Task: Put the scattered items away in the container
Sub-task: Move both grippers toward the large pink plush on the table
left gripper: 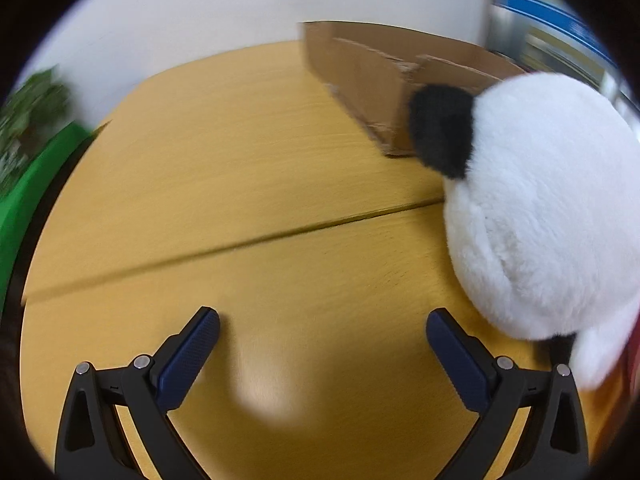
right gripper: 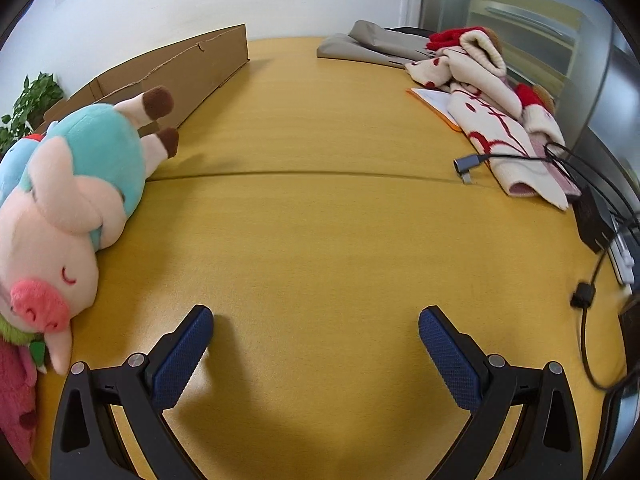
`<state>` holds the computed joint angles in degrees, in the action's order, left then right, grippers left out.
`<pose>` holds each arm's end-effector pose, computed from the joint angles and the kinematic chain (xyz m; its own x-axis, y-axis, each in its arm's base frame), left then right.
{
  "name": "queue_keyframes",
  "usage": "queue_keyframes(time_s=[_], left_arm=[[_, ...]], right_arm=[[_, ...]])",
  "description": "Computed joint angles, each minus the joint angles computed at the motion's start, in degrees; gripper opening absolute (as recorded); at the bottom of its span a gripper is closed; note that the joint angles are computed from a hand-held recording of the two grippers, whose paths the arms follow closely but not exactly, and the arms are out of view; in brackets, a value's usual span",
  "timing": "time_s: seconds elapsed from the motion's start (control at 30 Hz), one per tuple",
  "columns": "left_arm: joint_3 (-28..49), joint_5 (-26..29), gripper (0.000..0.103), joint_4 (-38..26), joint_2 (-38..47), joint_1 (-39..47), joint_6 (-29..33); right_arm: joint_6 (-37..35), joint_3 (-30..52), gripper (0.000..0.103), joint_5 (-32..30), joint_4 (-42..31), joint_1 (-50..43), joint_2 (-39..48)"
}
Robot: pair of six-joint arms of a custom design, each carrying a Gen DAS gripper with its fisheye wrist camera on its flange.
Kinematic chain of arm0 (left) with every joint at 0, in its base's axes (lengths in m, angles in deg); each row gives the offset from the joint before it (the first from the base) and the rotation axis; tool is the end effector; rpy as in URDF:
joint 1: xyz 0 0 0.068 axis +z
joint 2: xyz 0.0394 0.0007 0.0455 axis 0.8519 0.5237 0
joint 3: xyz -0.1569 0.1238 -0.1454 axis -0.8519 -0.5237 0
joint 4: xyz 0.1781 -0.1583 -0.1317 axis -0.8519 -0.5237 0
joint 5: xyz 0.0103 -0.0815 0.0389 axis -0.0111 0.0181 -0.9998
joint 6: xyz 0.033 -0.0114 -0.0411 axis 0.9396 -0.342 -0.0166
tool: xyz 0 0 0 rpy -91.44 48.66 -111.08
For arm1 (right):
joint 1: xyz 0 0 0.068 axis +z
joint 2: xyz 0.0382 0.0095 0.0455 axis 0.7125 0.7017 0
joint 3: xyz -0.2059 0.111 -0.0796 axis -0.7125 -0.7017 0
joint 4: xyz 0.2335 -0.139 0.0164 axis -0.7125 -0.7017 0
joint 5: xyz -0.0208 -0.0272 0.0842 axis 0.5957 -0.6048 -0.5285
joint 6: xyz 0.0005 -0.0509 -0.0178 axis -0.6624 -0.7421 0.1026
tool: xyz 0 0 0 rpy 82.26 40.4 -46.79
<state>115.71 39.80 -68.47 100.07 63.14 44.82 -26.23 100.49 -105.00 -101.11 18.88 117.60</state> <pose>0.2285 0.0181 0.1696 -0.8091 -0.0190 -0.5874 -0.0296 0.9995 0.0084 0.3301 -0.1502 0.1940 -0.7786 -0.2025 -0.5940 -0.2387 0.9709 -0.0182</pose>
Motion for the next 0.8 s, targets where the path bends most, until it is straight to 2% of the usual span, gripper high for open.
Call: queue_keyframes(time_s=[0.07,0.13,0.2,0.27,0.4,0.47,0.53,0.67,0.73,0.77,0.8], left_arm=[[-1.36,-3.37,0.103,-0.68,-2.05,-2.47,-4.79],[-2.04,-4.68,0.103,-1.06,-3.03,-3.77,-6.78],[-1.34,-7.26,0.103,-1.63,-2.60,-7.37,-10.58],[0.41,-10.21,0.103,-2.29,-0.95,-11.44,-14.58],[2.04,-9.68,0.103,-6.32,-2.69,-10.90,-14.11],[0.28,-13.19,0.103,-10.07,-7.28,-14.23,-18.58],[-0.71,-18.90,0.102,-13.54,-10.58,-18.19,-23.04],[3.42,-35.03,0.102,-29.79,-22.42,-41.12,-42.32],[8.42,-42.18,0.102,-36.61,-22.21,-55.06,-54.54],[11.25,-44.63,0.102,-38.87,-19.72,-61.56,-60.64],[13.45,-45.29,0.102,-39.36,-17.15,-66.19,-64.00]], right_arm=[[-0.67,-1.62,0.103,-0.35,0.11,-0.50,-1.38],[-0.89,-5.31,0.103,-0.24,0.64,-0.92,-4.86],[-0.67,-10.87,0.103,-0.15,2.93,-0.93,-10.60],[-0.76,-16.51,0.103,-3.57,3.23,-1.54,-18.72],[1.22,-20.75,0.103,-13.44,-4.11,-3.96,-32.75],[3.00,-21.99,0.103,-15.96,-7.62,-4.03,-39.29],[4.20,-22.80,0.103,-15.99,-10.63,-2.46,-44.85],[8.47,-24.72,0.103,-11.98,-14.93,4.71,-54.66],[12.92,-24.89,0.103,-7.96,-16.61,9.70,-55.67],[15.51,-25.22,0.103,-5.96,-16.77,12.23,-55.77],[18.17,-25.77,0.103,-3.98,-16.43,14.89,-55.98]])
